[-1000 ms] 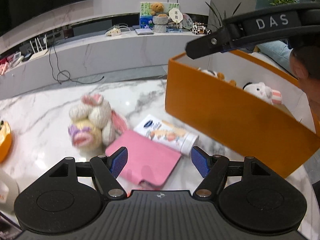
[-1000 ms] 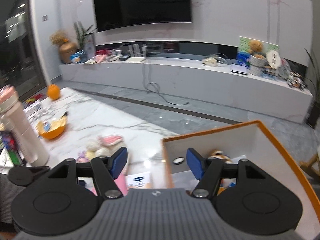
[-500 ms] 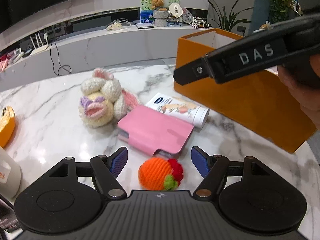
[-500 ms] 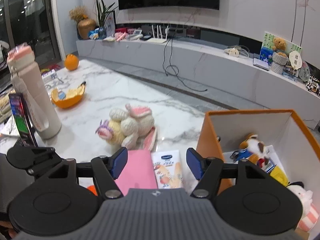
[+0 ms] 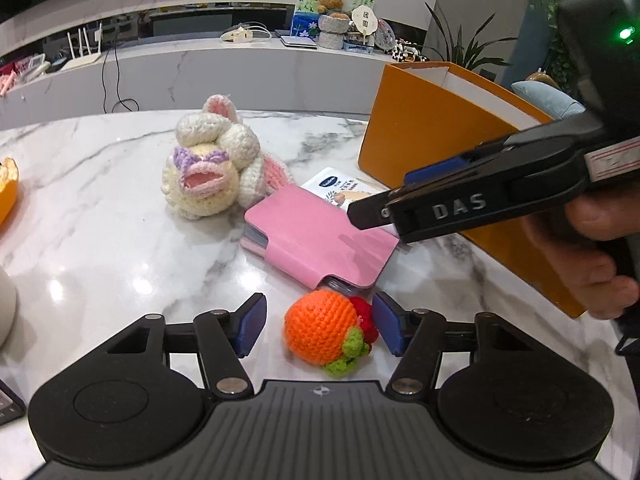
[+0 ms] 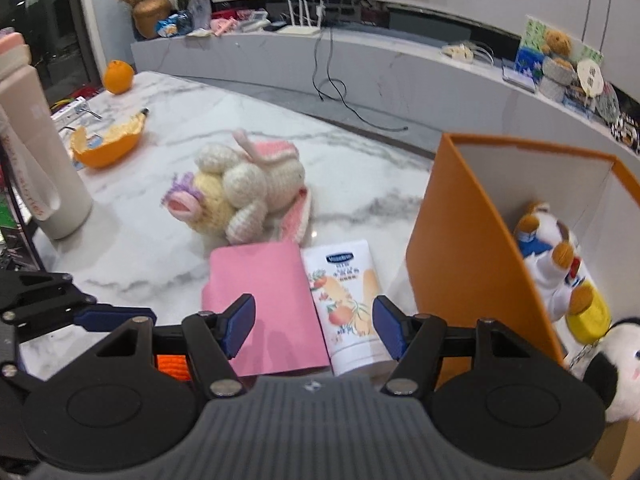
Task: Organize objects
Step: 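Grasp the orange crochet fruit with the left tool while the right tool grasps the Vaseline tube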
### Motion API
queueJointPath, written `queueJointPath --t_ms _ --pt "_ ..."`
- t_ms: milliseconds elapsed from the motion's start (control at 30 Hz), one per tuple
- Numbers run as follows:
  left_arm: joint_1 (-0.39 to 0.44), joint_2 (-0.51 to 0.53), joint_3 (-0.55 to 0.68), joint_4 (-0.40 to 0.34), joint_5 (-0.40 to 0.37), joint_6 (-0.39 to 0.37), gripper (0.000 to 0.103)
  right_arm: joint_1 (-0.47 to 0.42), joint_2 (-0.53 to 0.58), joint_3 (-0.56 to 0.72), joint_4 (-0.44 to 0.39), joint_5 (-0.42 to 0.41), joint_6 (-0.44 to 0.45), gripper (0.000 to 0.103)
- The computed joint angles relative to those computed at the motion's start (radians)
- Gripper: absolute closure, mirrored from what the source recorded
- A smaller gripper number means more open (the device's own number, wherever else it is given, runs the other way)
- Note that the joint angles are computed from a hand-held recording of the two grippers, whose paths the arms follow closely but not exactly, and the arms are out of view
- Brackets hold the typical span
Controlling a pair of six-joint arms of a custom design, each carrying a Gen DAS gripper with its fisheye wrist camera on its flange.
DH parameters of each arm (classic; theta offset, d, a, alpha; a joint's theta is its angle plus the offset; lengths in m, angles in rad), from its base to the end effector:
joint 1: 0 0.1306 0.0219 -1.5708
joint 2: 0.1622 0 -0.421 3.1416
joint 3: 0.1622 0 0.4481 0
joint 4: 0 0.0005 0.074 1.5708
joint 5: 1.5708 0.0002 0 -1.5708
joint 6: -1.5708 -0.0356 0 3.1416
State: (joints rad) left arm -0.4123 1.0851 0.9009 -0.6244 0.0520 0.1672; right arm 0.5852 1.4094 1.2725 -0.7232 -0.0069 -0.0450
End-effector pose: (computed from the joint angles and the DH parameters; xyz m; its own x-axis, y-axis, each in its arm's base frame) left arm 0.3693 -0.1641 0.3683 -0.7255 0.1359 -0.6746 0.3167 0.9363 -0.1520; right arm 0.4482 0.2967 0.4072 -0.6562 -0.3808 -0.6515 -0.5271 0.8491 0.0346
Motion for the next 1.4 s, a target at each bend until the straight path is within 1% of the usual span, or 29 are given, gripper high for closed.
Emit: queueJointPath --t_ms 67,167,300,433,500,600,633,700,867,967,1033,1067,1100,1133,1167,1200,1233,1267,1333,1367,1400 --pt "0.005 -0.001 -0.001 -0.005 0.017 0.003 0.036 -0.003 0.011 0.002 -0.010 -0.001 -0.016 0.036" --pt "0.005 -0.004 -0.004 -0.005 0.021 0.000 0.036 -0.002 0.015 -0.003 -0.001 0.018 -0.015 0.035" --pt "0.007 -0.007 -0.005 -0.008 0.026 0.006 0.036 -0.002 0.017 -0.005 0.013 0.017 -0.022 0.036" --pt "0.004 -0.008 -0.001 -0.014 0.020 0.005 0.036 0.021 0.024 -0.012 0.029 0.087 0.028 0.034" --pt "0.003 -0.008 0.000 -0.015 0.015 0.003 0.036 0.024 0.024 -0.015 0.038 0.098 0.018 0.033" --pt "0.004 -0.011 0.000 -0.016 0.014 0.004 0.036 0.024 0.020 -0.022 0.061 0.114 -0.007 0.038" --pt "0.004 -0.010 0.000 -0.016 0.015 0.004 0.036 0.026 0.017 -0.027 0.075 0.122 -0.002 0.037" --pt "0.003 -0.010 0.001 -0.017 0.012 0.004 0.036 0.029 0.022 -0.024 0.068 0.125 0.008 0.034" --pt "0.006 -0.011 0.001 -0.020 0.016 0.002 0.036 0.028 0.026 -0.030 0.081 0.110 -0.022 0.028" --pt "0.007 -0.011 0.000 -0.020 0.016 -0.002 0.036 0.028 0.027 -0.034 0.085 0.089 -0.051 0.021" --pt "0.008 -0.012 0.000 -0.020 0.017 -0.003 0.036 0.018 0.033 -0.031 0.070 0.044 -0.113 0.016" --pt "0.008 -0.012 0.000 -0.020 0.017 -0.003 0.036 0.007 0.038 -0.026 0.054 0.004 -0.171 0.016" --pt "0.009 -0.012 0.001 -0.022 0.017 -0.005 0.036 -0.010 0.045 -0.020 0.037 -0.056 -0.237 0.013" --pt "0.010 -0.014 0.000 -0.024 0.017 -0.005 0.036 -0.013 0.044 -0.018 0.033 -0.070 -0.243 0.015" --pt "0.011 -0.015 0.000 -0.024 0.019 -0.005 0.036 -0.007 0.047 -0.010 0.017 -0.064 -0.210 0.017" --pt "0.014 -0.016 0.000 -0.025 0.020 -0.005 0.036 -0.006 0.044 -0.011 0.018 -0.077 -0.203 0.022" --pt "0.016 -0.016 0.000 -0.027 0.021 -0.005 0.036 -0.007 0.043 -0.011 0.014 -0.098 -0.216 0.028" --pt "0.018 -0.016 0.001 -0.030 0.020 -0.005 0.036 -0.005 0.042 -0.008 0.007 -0.108 -0.221 0.031" --pt "0.023 -0.018 0.001 -0.039 0.020 -0.006 0.036 -0.002 0.041 0.001 -0.014 -0.133 -0.219 0.044" --pt "0.026 -0.021 -0.001 -0.041 0.022 -0.005 0.036 -0.001 0.041 0.004 -0.023 -0.141 -0.218 0.047" --pt "0.030 -0.023 -0.001 -0.045 0.027 -0.008 0.036 0.001 0.040 0.006 -0.029 -0.144 -0.217 0.052"
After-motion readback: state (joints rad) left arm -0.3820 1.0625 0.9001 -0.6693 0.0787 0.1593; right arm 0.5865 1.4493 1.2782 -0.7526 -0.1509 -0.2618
